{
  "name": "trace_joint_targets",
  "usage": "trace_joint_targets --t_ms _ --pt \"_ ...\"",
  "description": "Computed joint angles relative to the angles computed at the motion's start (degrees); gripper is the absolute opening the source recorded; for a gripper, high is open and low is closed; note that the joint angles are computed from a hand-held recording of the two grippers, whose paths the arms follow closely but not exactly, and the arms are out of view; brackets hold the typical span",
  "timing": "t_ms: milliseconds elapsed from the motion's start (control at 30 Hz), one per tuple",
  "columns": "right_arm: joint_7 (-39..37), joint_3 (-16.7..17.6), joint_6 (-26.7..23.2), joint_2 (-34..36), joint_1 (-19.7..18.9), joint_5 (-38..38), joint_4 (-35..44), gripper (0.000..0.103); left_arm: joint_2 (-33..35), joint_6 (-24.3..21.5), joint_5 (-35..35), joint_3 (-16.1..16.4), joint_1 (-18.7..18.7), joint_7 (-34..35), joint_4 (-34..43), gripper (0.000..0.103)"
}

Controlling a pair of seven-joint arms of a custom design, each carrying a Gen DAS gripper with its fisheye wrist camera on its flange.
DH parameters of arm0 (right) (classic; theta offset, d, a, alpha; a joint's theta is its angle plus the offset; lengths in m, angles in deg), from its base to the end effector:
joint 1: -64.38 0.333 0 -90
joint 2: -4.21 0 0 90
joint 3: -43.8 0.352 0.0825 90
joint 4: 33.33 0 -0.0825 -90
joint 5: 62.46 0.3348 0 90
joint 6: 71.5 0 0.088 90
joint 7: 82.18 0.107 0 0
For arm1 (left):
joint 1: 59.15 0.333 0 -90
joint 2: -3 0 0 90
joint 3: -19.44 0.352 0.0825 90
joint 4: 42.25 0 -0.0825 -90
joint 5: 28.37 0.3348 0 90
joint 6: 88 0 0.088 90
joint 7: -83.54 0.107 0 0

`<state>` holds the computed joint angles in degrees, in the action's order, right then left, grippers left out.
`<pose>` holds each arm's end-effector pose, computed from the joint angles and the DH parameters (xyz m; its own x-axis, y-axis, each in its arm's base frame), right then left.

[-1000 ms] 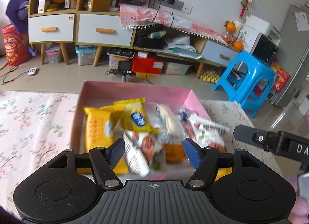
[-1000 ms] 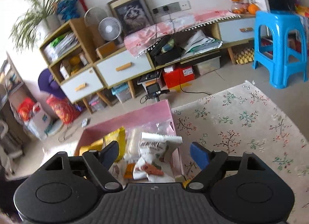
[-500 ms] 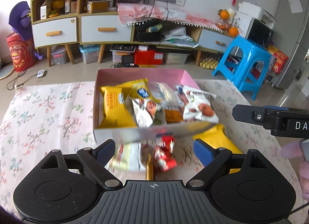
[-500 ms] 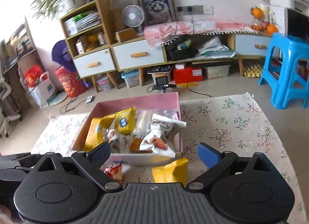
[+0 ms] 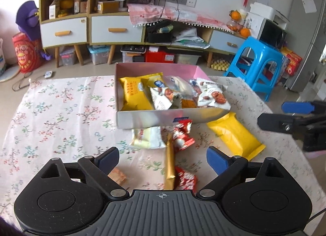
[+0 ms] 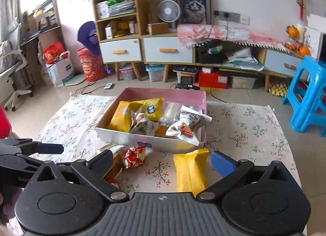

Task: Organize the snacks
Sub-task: 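Pull both tools back from the box toward the snack pile, then lower the right gripper onto the yellow pillow pack and close it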

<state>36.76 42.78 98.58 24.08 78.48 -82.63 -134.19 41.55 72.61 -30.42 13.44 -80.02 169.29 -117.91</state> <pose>0.6405 0.1749 0.5292 0.0820 -0.9937 -0.0767 -0.6465 0.0055 -0.7629 0.6914 -0.3178 0.4863 -0.3666 -0.9180 0.1509 -0.6841 0.1561 -0.7125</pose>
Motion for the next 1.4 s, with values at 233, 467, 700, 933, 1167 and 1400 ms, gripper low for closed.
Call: trace_joint_targets --t_ms 233,467,700,933,1167,1400 --pt "-0.26 -2.32 3.56 -0.31 1.82 -4.39 -2.66 0.093 -3.34 6.06 -1.55 -1.33 2.15 3.18 -8.63 0.094" --pt "0.7 -6.23 6.99 -0.51 4.31 -10.71 -5.9 0.093 -4.57 10.97 -5.01 -4.89 4.64 8.23 -13.94 0.094" --pt "-3.02 -6.5 11.95 0.21 2.73 -12.62 -9.81 0.093 -2.94 12.57 -9.18 -8.29 5.27 13.1 -14.8 0.094" --pt "-2.57 -12.02 14.04 2.66 5.62 -10.4 -10.85 0.093 -0.23 11.36 -10.44 -7.95 3.34 15.08 -11.95 0.094" --pt "-4.58 -9.12 12.36 4.59 3.2 -7.46 -9.39 0.093 1.79 7.73 -12.65 -8.01 3.39 12.35 -8.74 0.091" --pt "-5.01 -8.81 10.89 6.53 3.13 -5.79 -6.6 0.093 2.35 6.19 -13.38 -8.44 3.58 11.8 -7.25 0.067"
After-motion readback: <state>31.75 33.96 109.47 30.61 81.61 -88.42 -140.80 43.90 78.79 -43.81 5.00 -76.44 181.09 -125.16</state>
